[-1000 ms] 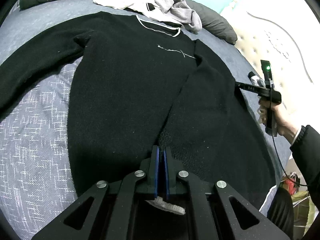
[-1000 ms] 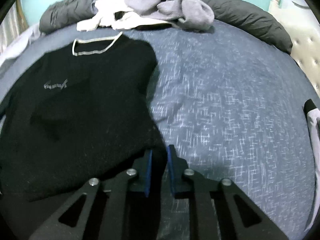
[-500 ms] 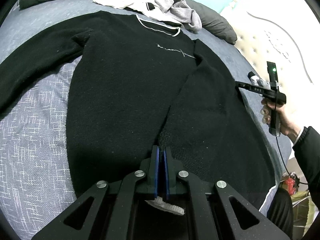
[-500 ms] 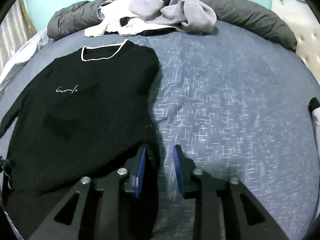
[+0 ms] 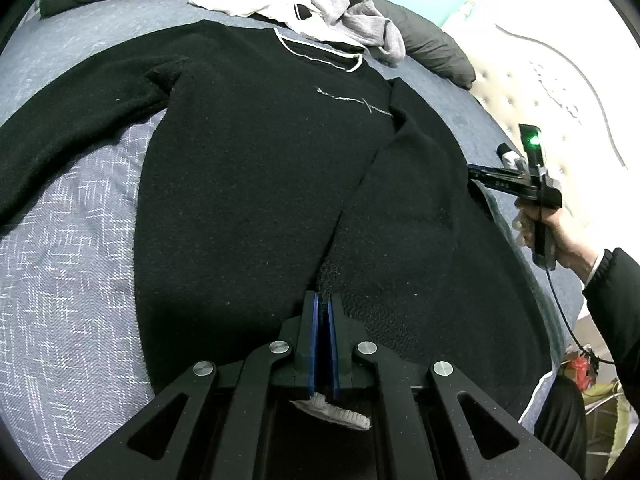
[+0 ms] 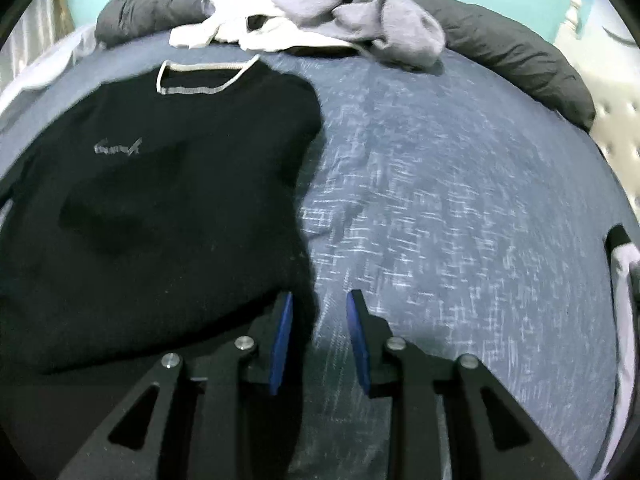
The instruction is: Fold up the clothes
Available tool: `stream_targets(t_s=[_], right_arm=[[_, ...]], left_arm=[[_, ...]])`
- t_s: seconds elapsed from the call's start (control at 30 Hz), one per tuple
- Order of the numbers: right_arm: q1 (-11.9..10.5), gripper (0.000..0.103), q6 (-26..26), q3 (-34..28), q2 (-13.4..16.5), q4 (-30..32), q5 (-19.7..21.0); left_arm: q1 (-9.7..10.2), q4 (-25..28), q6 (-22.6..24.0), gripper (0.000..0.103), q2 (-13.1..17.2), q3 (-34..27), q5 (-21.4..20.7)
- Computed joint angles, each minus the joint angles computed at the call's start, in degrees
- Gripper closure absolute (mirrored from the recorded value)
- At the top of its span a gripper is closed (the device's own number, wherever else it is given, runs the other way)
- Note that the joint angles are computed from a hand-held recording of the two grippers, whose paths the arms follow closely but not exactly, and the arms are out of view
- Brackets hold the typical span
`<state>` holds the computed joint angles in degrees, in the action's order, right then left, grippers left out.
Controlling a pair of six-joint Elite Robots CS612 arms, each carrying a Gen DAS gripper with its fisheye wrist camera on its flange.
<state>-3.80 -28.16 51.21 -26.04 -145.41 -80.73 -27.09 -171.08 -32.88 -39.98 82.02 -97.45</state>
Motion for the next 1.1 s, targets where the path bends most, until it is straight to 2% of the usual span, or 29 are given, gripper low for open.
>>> stream_targets(t_s=[0.1,0.2,0.23,0.27,0.33,0.43,0.63,0.7,0.73,0.8,0.87,0.9,0.93,0.97,1.1], right_arm=[[0.7,0.076,-2.2,-0.5,0.6,-0.6,-2.2],[0.5,0.077,-0.1,-1.0,0.8,-0.7,-1.8],[0.4,0.087,0.9,-0.7,0.7,-1.6,-1.5],[0.2,0.093,1.9,-0.3,0.5,-2.6,-1.3],[0.0,0.096,3.8,0.3,0.3,-4.4,-0.8],[-0.5,0.097,7.9,-0.5,0.6,-3.5,0.0],[-0.8,0.097,8.7,-2.3,1.7,-0.3,1.2],[-1.0,0.090,8.8,-1.8,1.3,-0.1,1.7],[-1.2,0.080,9.1,-1.2,0.8,-0.1,1.7],[-1.5,0.079,9.6,0.1,-0.1,0.0,1.8],[-1.5,0.076,9.8,1.5,-1.1,-2.9,1.0],[-1.6,0.076,10.0,1.5,-1.3,-3.6,2.4],[-1.8,0.071,10.1,1.4,-1.5,-4.2,4.0],[-1.7,0.061,10.3,0.8,-1.3,-4.3,4.3],[-0.6,0.057,10.7,-6.1,1.4,0.1,5.6]], left_arm=[[0.01,-0.1,0.0,0.098,0.0,0.0,-0.1],[-0.01,-0.4,0.1,0.098,0.1,-0.1,0.0],[0.01,-0.5,0.1,0.098,0.2,-0.1,-0.1],[0.00,-0.7,0.1,0.098,0.3,-0.4,-0.3],[-0.04,-0.6,0.3,0.098,0.7,-0.9,-0.5],[-0.11,0.3,0.6,0.098,1.2,-1.9,-0.4],[0.40,1.0,-1.2,0.098,1.9,-2.5,-2.0],[0.50,0.8,-2.0,0.098,1.8,-2.3,-2.8],[0.47,0.7,-1.9,0.098,1.6,-2.1,-2.8],[0.29,0.6,-1.2,0.098,1.3,-1.7,-2.1],[0.27,0.5,-1.3,0.098,1.3,-1.7,-2.1],[0.28,0.5,-1.4,0.098,1.4,-1.7,-2.1],[0.29,0.5,-1.5,0.098,1.5,-1.7,-2.2],[0.27,0.3,-1.5,0.098,1.5,-1.7,-2.1],[0.17,-0.2,-1.3,0.098,1.4,-1.5,-1.7]])
